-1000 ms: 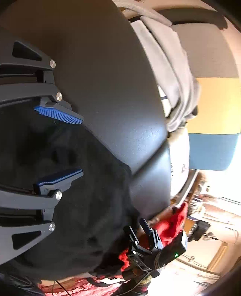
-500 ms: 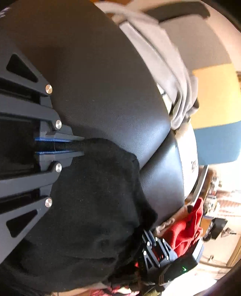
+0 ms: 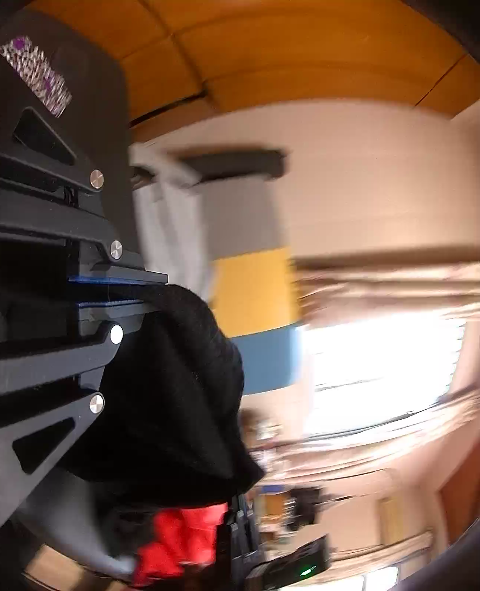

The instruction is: Fold clothes

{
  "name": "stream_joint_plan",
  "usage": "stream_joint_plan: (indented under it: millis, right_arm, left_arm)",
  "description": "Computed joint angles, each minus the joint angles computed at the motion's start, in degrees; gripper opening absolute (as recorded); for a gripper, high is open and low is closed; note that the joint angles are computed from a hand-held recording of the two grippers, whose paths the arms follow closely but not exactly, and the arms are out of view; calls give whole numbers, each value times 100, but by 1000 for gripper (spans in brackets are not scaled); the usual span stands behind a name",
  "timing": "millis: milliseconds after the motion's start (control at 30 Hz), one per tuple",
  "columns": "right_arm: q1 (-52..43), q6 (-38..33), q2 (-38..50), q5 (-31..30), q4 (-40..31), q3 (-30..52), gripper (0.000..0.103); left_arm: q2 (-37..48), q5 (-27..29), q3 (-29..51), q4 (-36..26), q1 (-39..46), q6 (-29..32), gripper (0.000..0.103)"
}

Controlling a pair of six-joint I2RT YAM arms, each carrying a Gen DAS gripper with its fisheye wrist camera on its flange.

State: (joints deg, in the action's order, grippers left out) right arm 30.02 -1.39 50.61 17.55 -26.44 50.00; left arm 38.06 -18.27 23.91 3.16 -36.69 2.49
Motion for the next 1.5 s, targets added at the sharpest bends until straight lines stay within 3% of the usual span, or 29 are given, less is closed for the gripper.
stream_joint_plan:
  millis: [67,133,200,233,300,400,433,500,533,567,600,667,733,767,867,967,1000,1033,1100,1167,1300,1500]
  right_arm:
    - [1101,275,-644,1268,-209,148,8]
    - [2239,406,-982,2527,-238,376,8]
    - [3626,285,-1146,4046,-22,621,8]
    - [4058,-19,-1093,4530,371,715,8]
    - [4756,-1115,-1041,5297,1650,725,8]
    - [5298,-3686,-789,5759,4757,468,8]
    - [5277,-4104,-689,5683,5304,480,8]
    - [4711,-3464,-618,5199,4554,772,8]
    - [4383,-3184,-575,4900,4238,904,8]
    - [3767,-2443,-508,4391,3483,1111,8]
    - [3093,-1855,-404,3788,2961,1270,8]
    - [2158,-1327,-27,3093,2609,1543,8]
    - [1567,-971,484,2720,2266,1980,8]
    - [1168,-779,784,2425,2161,2150,8]
    - [-53,-93,2124,1384,1711,2921,8]
    - [-800,281,3721,670,1437,3721,9]
    - [-980,367,4371,486,1264,4149,17]
    - [-1115,445,5044,417,945,4653,41]
    - [-1340,600,6411,308,151,5859,71]
    - [-1549,741,7320,156,-405,6567,67]
    - [-1898,550,7232,-521,90,5693,68]
    - [-2128,347,5157,-2411,1327,2069,69]
  left_arm:
    - [-830,-806,132,-384,-690,87,5]
    - [-1455,-1951,310,-478,-1774,448,5]
    - [-1731,-3227,488,-53,-3047,1189,5]
    - [-1734,-3737,566,361,-3587,1686,5]
    - [-1624,-4475,671,1509,-4459,2862,5]
    - [-1300,-4835,933,2968,-5037,4273,5]
    - [-1197,-4860,1068,3200,-5088,4553,5]
    - [-1017,-4839,1368,3439,-5100,4956,5]
    - [-988,-4578,1617,2771,-4784,4555,5]
    - [-895,-4233,2010,1624,-4179,3689,5]
    - [-829,-3589,2269,782,-3459,3033,5]
    - [-266,-2640,2708,-322,-2019,1843,5]
    - [470,-1289,2836,-400,-579,1309,5]
    - [890,-902,2894,-342,-136,1196,5]
    - [2584,-135,3200,104,880,1076,5]
    - [4424,59,3821,407,1377,1137,5]
    - [5144,142,4198,375,1530,1189,6]
    - [5864,425,4682,98,1723,1359,6]
    - [7175,439,5710,-400,1901,919,7]
    - [8198,527,6624,-1083,2071,632,7]
    - [8218,859,6218,-955,2332,223,7]
    - [6588,2090,3791,-108,2205,-211,7]
